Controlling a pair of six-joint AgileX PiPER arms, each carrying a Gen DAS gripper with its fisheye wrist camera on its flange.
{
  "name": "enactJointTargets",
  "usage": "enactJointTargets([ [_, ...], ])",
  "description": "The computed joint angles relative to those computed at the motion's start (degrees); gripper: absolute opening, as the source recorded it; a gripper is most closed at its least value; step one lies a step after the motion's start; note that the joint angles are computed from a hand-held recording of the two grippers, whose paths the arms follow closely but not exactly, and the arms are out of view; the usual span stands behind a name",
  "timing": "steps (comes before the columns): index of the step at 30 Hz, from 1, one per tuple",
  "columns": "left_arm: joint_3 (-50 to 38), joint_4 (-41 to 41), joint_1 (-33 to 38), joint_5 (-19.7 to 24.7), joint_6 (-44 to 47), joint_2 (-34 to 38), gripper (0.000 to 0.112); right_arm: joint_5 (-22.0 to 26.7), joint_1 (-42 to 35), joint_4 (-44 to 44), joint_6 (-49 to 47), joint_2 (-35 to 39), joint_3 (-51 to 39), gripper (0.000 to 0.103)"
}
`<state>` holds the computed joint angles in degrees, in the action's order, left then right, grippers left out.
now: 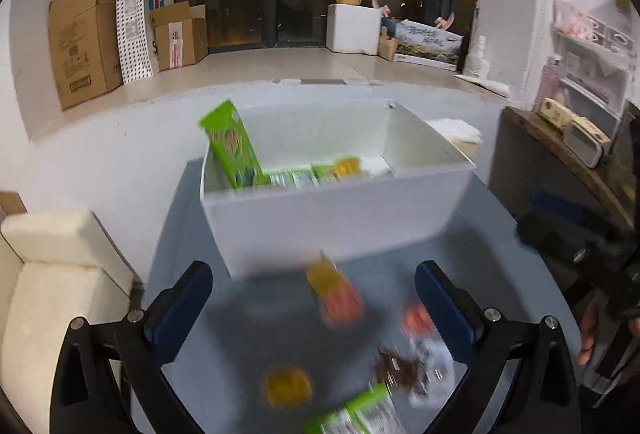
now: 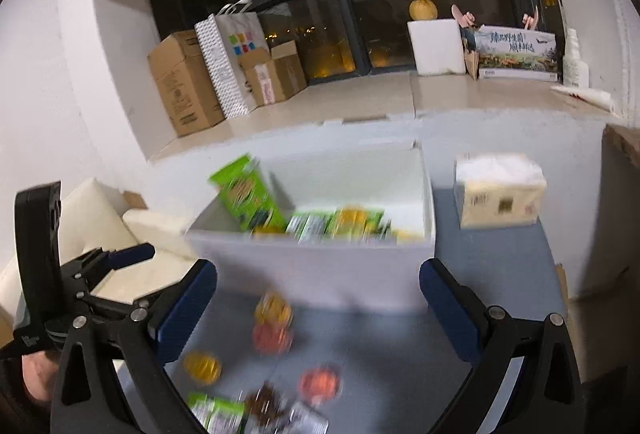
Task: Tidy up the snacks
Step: 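Move both grippers back to the jelly cups on the table, then grasp a pink jelly cup with the right gripper while the left grasps a yellow jelly cup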
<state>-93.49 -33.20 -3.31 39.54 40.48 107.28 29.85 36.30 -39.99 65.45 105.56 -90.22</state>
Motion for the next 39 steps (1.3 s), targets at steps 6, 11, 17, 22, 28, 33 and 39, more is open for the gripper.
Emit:
enactJointTargets([
  [6,21.29,-10.28,2.78,-4.17,12.73,-11.27,0.103,1.50,7.90,-15.04,21.18,-3.88,13.85,0.103],
  [11,28.00,-13.71,4.20,-3.54,16.16,-14.97,0.103,3.25,9.63,-14.05,23.91,-1.98,15.56,0.103],
  [17,30.98,-15.00,5.77,-2.48,17.91,-17.28,0.103,2.95,8.76,-11.32,20.73,0.88,12.70,0.103],
  [22,31.64,-16.16,7.87,-1.34,19.60,-17.16,0.103,3.14,5.80,-2.62,11.33,6.87,4.95,0.103],
  [28,31.69,-15.83,9.53,-0.70,20.12,-16.02,0.103,4.77,2.83,5.27,3.86,14.01,-3.48,0.103],
  [33,30.93,-15.67,9.99,-0.37,19.76,-14.83,0.103,8.67,2.93,5.03,2.18,17.65,-7.99,0.066],
  [39,30.88,-15.57,9.05,-1.00,19.99,-14.33,0.103,5.43,1.98,5.37,2.41,16.37,-5.61,0.039],
])
